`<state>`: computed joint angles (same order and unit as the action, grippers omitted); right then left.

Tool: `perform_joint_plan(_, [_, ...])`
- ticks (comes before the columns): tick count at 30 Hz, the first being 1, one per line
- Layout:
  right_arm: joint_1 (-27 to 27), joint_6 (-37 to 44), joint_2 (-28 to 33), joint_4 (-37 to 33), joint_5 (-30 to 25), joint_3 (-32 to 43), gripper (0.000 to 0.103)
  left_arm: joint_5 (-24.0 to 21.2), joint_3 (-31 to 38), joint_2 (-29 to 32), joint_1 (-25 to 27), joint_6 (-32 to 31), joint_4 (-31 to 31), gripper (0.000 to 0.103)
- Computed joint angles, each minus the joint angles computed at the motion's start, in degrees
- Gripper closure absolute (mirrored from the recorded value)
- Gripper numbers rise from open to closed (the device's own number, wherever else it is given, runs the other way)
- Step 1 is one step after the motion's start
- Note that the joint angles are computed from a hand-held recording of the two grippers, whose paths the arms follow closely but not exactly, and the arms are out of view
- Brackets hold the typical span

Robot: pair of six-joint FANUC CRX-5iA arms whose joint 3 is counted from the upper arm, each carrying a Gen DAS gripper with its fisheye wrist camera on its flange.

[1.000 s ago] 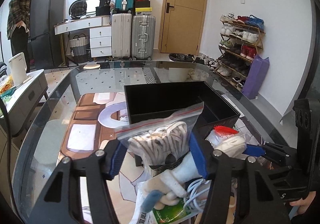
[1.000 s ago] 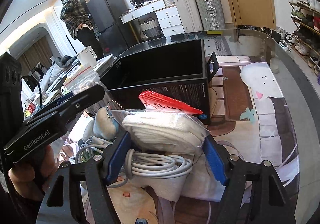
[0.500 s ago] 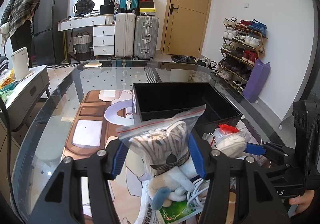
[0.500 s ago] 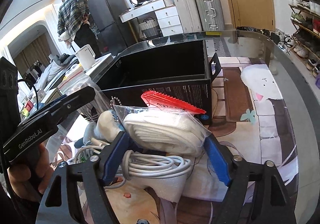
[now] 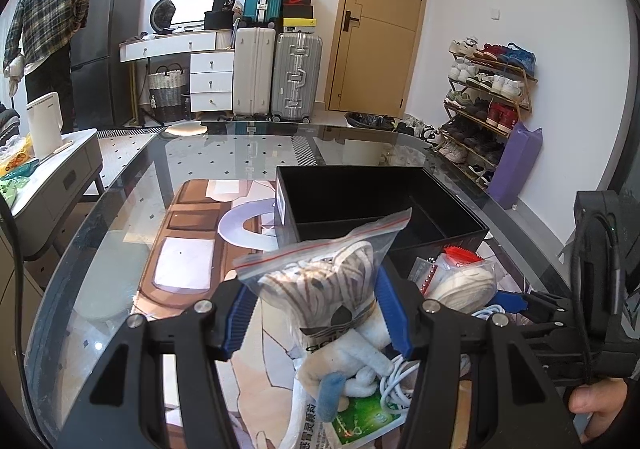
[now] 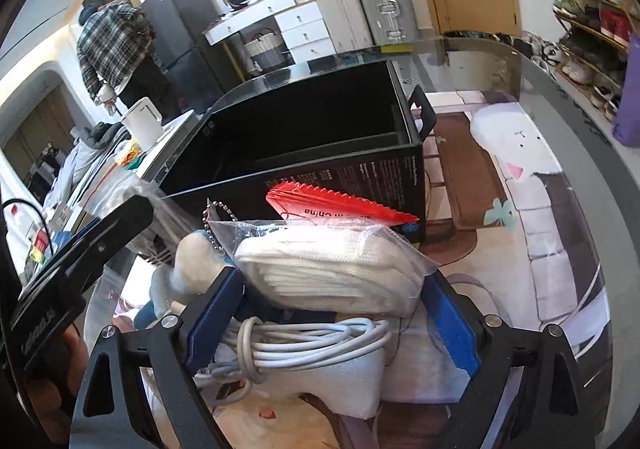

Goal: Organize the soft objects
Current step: 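Lift the Adidas zip bag with left gripper while right lifts the white roll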

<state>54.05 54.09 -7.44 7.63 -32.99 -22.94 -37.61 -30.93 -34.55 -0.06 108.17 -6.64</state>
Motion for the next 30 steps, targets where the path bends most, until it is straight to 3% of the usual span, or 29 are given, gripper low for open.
perform_joint_plan(6, [1.24,-7.83,0.68,6.6,0.7,-1.58,0.012,0.06,-0.27,-0.42,0.55,-0.32,0.75,0.048])
perform_joint_plan(13, [1.84,-9.77,-0.97,9.53,1.5,-3.96,0.029,0.12,-0.37,-0.48,0.66,-0.46,0.96,0.048])
perform_joint_plan(24, [1.05,-4.97,-4.88,5.64,2.3,-5.72,0.044,0.35,-0.47,-0.93,0.91,-0.65,1.45,0.048])
perform_joint_plan(30, [-0.23,-0.27,-5.19,-0.32,2.26,-4.53,0.045,0.51,-0.39,-0.93,0.42,0.07,0.7,0.048])
